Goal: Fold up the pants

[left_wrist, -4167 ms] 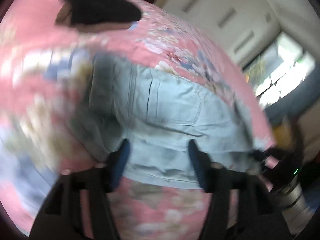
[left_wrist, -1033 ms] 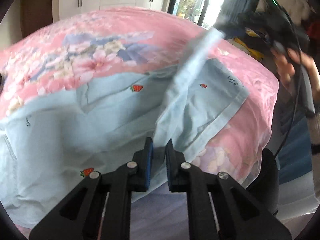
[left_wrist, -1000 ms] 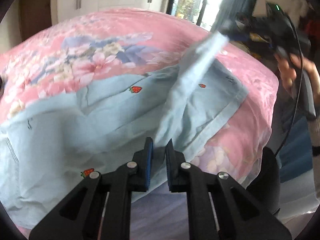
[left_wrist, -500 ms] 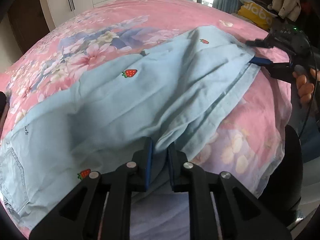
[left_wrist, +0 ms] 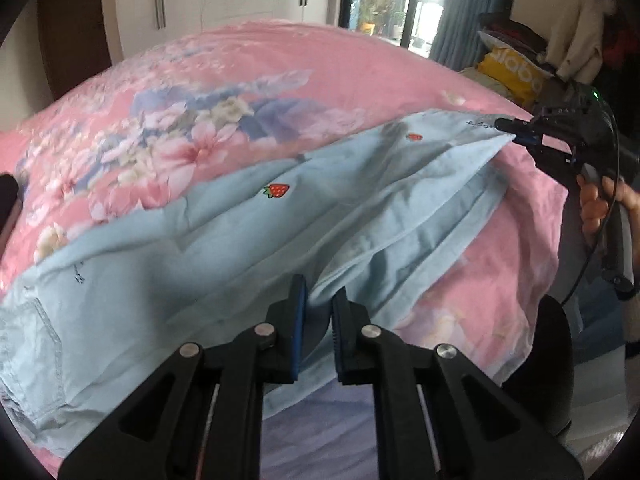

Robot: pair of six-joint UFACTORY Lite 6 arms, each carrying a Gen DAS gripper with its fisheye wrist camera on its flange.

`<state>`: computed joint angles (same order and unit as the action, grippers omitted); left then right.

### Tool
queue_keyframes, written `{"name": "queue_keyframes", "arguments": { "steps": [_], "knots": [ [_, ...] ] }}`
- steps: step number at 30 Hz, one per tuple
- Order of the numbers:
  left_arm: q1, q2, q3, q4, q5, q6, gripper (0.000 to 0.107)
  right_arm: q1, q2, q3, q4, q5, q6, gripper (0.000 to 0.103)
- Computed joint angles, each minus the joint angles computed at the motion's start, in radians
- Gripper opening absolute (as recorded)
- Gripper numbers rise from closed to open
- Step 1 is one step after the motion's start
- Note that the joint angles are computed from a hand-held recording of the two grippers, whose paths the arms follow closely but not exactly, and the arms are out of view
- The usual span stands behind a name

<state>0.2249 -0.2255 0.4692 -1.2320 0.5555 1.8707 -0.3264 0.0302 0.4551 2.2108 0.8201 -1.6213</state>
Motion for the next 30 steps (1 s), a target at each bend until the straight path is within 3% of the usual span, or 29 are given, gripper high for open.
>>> {"name": "queue_keyframes", "arguments": {
  "steps": [3, 7, 10, 14, 19, 22, 24, 27, 30],
  "knots": [
    [-0.039, -0.005, -0.045, -0.029, -0.063, 0.056, 0.011, -0.018, 0.067, 0.023, -0.064, -0.029, 0.025, 0.005],
    [-0.067, 0.031, -0.098, -0.105, -0.130, 0.154, 0.011, -0.042, 0.282, 0.039, -0.046, 0.051, 0.004, 0.005],
    [-0.081, 0.055, -0.108, -0.162, -0.161, 0.218, 0.012, -0.062, 0.324, 0.046, -0.068, 0.079, 0.000, 0.005],
    [-0.036, 0.046, -0.093, -0.068, -0.112, 0.144, 0.017, -0.025, 0.198, 0.066, -0.178, -0.087, 0.098, 0.005],
    [0.136, -0.011, -0.062, 0.198, 0.097, -0.039, 0.035, 0.043, -0.056, 0.017, -0.173, -0.333, 0.101, 0.025],
    [0.242, -0.042, -0.016, 0.253, 0.237, -0.067, 0.045, 0.176, -0.106, 0.053, -0.149, -0.427, 0.021, 0.025],
    [0.256, -0.040, 0.010, 0.198, 0.219, -0.057, 0.054, 0.298, -0.073, 0.107, -0.150, -0.435, -0.039, 0.025],
    [0.247, 0.073, 0.093, 0.138, 0.176, -0.091, 0.054, 0.438, 0.045, 0.208, -0.180, -0.393, -0.054, 0.025],
    [0.240, 0.182, 0.157, 0.079, 0.076, -0.107, 0.054, 0.630, 0.211, 0.395, -0.282, -0.483, 0.022, 0.025]
  ]
}}
